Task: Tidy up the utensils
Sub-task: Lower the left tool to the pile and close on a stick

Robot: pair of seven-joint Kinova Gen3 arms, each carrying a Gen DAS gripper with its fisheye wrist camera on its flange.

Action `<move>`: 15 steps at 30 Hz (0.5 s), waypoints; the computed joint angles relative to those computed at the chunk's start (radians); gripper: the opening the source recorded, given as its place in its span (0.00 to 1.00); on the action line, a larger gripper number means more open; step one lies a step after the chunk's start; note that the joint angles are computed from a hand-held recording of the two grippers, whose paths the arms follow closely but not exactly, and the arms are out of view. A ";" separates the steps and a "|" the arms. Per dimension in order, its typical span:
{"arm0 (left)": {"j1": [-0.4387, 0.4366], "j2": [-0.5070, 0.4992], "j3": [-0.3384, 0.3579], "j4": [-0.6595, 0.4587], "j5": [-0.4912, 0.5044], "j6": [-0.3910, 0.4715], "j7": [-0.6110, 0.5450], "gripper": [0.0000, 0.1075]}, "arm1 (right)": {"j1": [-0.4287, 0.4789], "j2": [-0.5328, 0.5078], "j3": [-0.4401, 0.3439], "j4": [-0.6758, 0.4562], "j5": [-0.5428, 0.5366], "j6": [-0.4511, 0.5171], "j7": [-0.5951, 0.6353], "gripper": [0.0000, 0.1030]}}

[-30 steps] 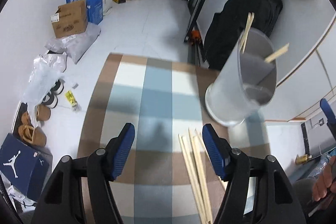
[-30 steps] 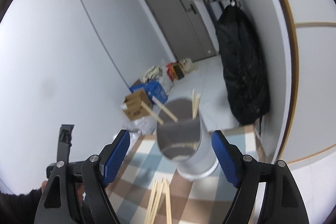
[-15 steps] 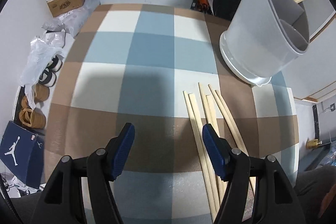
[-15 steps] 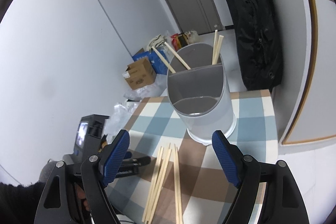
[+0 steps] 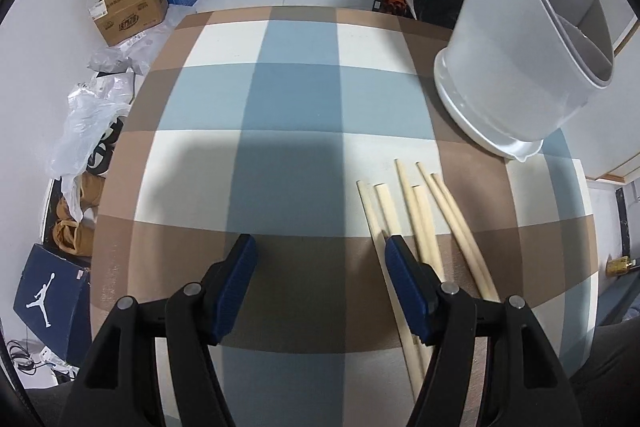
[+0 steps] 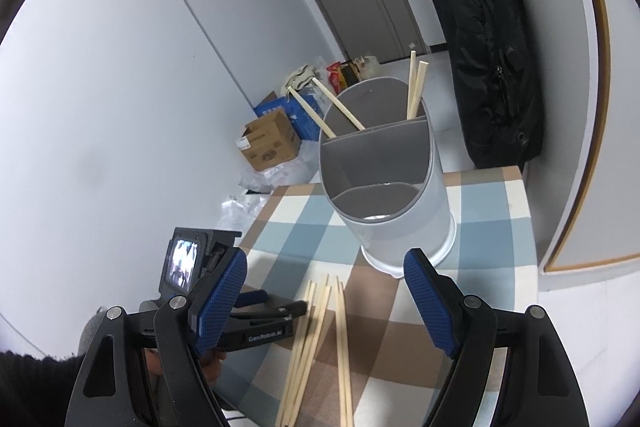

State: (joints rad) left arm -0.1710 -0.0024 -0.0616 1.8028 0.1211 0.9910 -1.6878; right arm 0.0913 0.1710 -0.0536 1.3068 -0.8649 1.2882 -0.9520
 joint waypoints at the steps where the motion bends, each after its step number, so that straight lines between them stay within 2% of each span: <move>1: 0.001 0.004 0.001 -0.002 -0.004 0.001 0.010 0.58 | -0.001 0.002 0.000 -0.003 0.000 0.001 -0.002 0.78; 11: -0.018 0.057 -0.003 -0.057 0.013 0.045 0.052 0.57 | -0.004 0.005 -0.004 -0.003 -0.001 -0.004 -0.005 0.78; 15: 0.004 0.076 0.012 -0.075 -0.031 0.041 0.106 0.57 | -0.003 0.007 -0.005 -0.004 -0.005 -0.002 -0.005 0.78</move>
State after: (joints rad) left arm -0.1671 0.0737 -0.0495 1.7274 0.0905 1.0317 -1.5820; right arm 0.0886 0.1779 -0.0591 1.3032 -0.8698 1.2865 -0.9572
